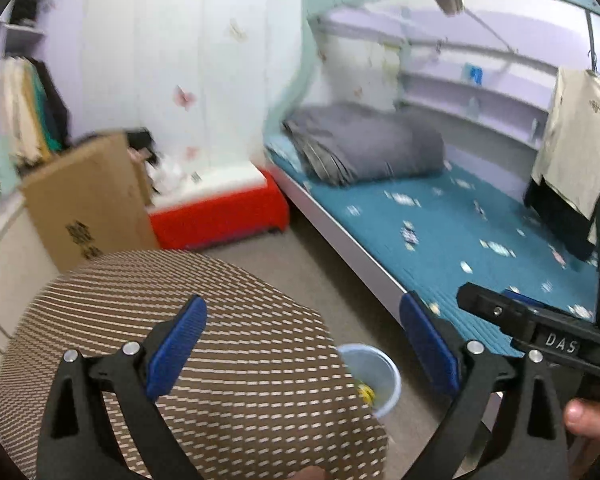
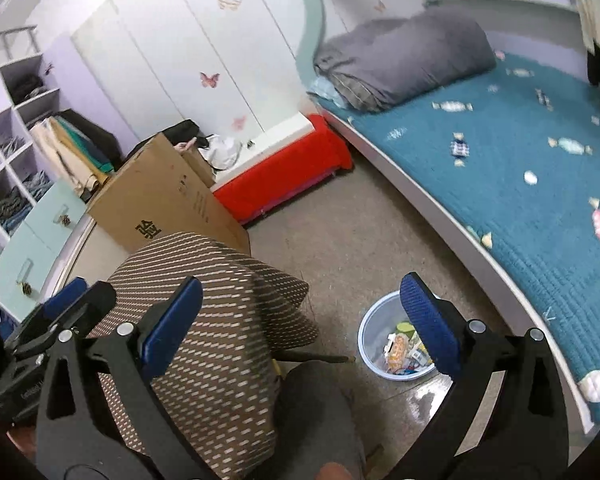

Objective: Collect trash

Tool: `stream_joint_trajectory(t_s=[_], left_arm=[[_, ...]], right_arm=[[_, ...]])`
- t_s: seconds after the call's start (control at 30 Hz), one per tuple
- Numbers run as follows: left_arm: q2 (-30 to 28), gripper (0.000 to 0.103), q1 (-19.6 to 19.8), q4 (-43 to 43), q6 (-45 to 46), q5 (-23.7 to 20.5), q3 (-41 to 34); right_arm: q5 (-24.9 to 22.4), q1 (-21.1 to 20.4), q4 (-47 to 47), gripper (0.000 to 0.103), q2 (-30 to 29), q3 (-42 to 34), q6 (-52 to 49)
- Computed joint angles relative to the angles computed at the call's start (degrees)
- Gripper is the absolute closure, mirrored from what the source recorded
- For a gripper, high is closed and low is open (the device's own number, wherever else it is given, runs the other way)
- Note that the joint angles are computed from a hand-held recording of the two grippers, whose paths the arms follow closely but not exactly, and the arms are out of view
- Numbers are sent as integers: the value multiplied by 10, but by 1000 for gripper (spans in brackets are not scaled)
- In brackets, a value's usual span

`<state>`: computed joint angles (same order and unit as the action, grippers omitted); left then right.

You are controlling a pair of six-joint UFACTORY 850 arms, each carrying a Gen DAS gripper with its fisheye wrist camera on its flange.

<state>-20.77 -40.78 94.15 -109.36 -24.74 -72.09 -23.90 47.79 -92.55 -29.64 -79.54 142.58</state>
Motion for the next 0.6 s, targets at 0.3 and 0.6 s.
stream_joint_trajectory(t_s=[0.3,0.6], left_arm=[[119,8,-22,-39,-7,-115,96],[222,8,-53,-56,-26,-227,173]], right_arm=[[-110,78,84,6,6,-60,-149],[-223,144,63,6,7,-102,-210]])
